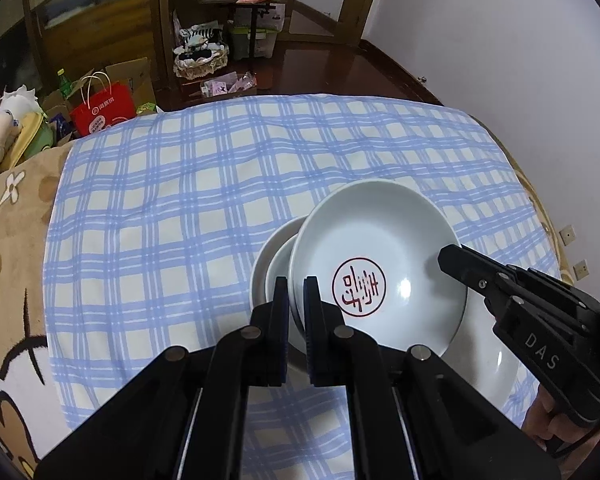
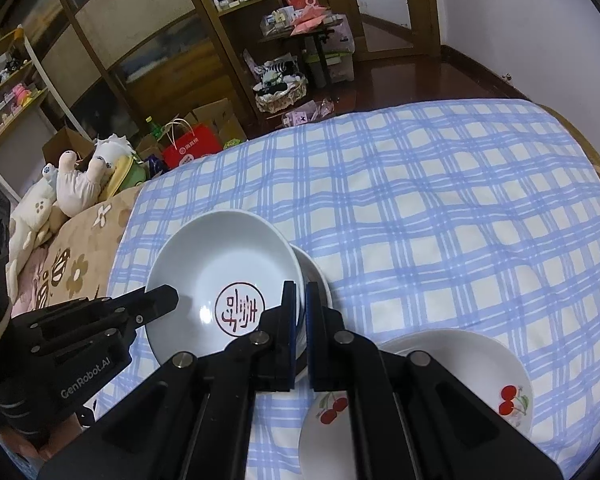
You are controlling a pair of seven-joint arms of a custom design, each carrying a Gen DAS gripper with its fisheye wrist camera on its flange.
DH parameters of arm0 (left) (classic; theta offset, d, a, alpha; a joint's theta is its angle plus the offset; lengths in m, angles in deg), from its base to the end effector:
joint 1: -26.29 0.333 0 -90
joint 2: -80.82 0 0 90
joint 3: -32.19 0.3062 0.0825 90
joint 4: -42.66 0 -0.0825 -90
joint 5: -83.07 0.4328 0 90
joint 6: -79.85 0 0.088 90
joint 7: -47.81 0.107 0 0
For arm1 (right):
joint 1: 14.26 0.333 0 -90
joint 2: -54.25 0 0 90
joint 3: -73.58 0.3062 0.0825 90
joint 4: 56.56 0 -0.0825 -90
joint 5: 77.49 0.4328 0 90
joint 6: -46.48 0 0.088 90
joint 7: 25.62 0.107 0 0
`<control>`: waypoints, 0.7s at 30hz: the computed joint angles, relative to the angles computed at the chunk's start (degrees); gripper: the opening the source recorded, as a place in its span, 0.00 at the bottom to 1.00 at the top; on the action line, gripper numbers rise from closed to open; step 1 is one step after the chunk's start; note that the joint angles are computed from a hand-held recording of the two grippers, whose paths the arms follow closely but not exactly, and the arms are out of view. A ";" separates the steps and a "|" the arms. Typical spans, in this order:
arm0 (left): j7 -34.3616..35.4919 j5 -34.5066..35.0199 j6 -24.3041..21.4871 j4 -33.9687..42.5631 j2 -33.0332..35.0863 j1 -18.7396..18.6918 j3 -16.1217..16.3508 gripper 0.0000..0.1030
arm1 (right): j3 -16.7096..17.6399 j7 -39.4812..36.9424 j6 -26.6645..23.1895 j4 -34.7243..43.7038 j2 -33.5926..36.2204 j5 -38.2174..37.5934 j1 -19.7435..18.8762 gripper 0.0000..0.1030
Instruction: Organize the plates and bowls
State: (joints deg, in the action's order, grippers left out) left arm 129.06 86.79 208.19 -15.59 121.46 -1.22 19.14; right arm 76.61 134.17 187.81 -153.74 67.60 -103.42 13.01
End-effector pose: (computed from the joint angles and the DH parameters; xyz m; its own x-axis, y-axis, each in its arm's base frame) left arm 0.6733 -0.4854 0.4852 -0.4991 -0.8519 0.1586 -0.7915 0.3737 -0.4835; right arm 0.6188 0.3591 0.4906 -0.3124 -0.9084 -0.2779 -0.7411 0.4161 -0.5270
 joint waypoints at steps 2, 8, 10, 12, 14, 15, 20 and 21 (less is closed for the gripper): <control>-0.31 -0.12 0.23 -0.71 -0.28 0.11 0.03 0.07 | 0.06 -0.34 0.00 0.19 0.33 0.32 -0.05 0.05; -0.49 -0.45 0.05 -1.07 0.05 0.58 -0.07 0.07 | 0.28 -2.76 -1.02 1.59 1.79 1.87 0.06 0.05; -0.66 -0.75 0.07 -1.14 0.21 0.73 -0.12 0.07 | 0.18 -3.20 -1.12 1.73 2.06 2.21 0.18 0.05; -0.71 -0.61 0.24 -1.37 0.28 0.67 -0.02 0.07 | 0.03 -3.57 -1.81 2.57 2.74 2.19 0.46 0.05; -0.80 -0.10 0.34 -1.36 0.44 0.42 0.24 0.07 | -0.15 -4.00 -2.47 3.12 3.17 1.89 0.75 0.05; -0.75 0.19 0.12 -1.07 0.64 0.27 0.35 0.07 | -0.20 -4.21 -2.59 3.22 3.27 1.93 0.80 0.05; -0.36 0.01 -1.21 1.12 2.06 0.19 0.16 0.07 | -0.26 -4.74 -1.70 2.46 3.06 3.30 0.49 0.05; -0.11 0.26 -1.21 1.27 2.27 0.02 0.28 0.07 | -0.29 -4.84 -1.64 2.36 3.03 3.34 0.47 0.05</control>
State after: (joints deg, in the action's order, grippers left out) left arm 128.96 87.06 206.98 -14.32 123.74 -1.20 19.42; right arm 76.32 129.32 186.16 -151.38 70.64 -100.07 13.48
